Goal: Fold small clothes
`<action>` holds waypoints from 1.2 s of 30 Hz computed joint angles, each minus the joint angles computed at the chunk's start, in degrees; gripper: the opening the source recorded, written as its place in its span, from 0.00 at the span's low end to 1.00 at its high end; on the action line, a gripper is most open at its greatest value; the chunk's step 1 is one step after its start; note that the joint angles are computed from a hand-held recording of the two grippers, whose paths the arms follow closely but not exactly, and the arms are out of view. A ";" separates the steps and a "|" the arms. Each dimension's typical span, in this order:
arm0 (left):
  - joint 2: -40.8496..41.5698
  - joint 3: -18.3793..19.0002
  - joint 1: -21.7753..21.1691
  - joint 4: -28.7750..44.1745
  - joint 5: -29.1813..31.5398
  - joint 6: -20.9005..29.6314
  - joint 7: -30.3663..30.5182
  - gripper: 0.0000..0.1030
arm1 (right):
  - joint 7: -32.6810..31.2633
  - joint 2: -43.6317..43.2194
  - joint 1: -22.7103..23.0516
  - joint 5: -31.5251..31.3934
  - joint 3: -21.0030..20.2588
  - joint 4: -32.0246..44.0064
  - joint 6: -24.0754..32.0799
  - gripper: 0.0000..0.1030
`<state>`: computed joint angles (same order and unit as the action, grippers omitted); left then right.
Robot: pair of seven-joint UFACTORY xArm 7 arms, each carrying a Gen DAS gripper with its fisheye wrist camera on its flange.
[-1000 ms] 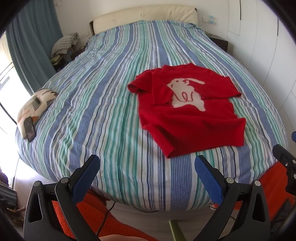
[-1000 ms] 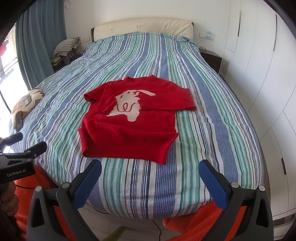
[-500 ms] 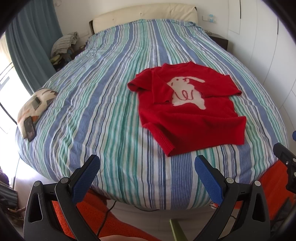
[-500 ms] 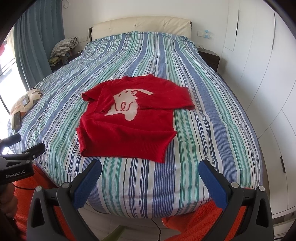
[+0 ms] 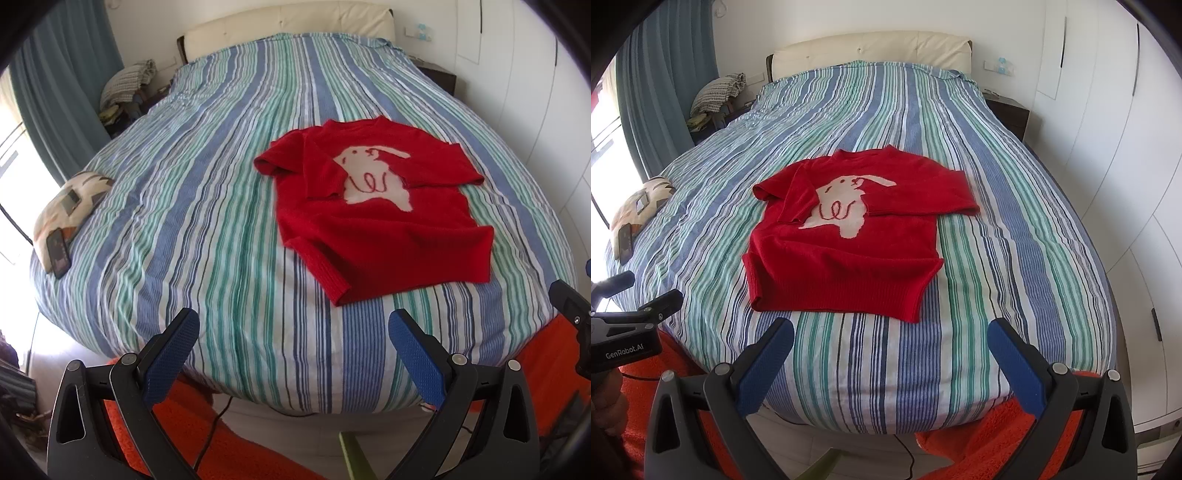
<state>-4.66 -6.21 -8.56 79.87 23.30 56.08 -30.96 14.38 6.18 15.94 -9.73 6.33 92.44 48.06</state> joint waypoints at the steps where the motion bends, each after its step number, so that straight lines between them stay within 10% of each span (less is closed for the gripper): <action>1: -0.29 0.05 0.02 -0.41 -0.04 -0.19 0.16 0.99 | -0.04 0.05 0.01 0.04 0.01 0.01 0.01 1.00; 29: 0.26 0.79 0.17 -0.13 -4.68 -0.77 1.99 0.99 | -1.91 1.05 0.58 2.06 0.25 0.76 0.96 1.00; 33: -0.93 3.49 2.33 -4.43 -11.92 -6.70 4.73 0.99 | -4.60 1.24 -1.11 7.25 -0.03 -0.17 -0.90 1.00; 36: -0.60 7.29 4.76 -8.05 -28.25 -11.14 10.80 0.99 | -2.97 0.88 -2.49 6.32 -1.43 -2.67 -4.12 1.00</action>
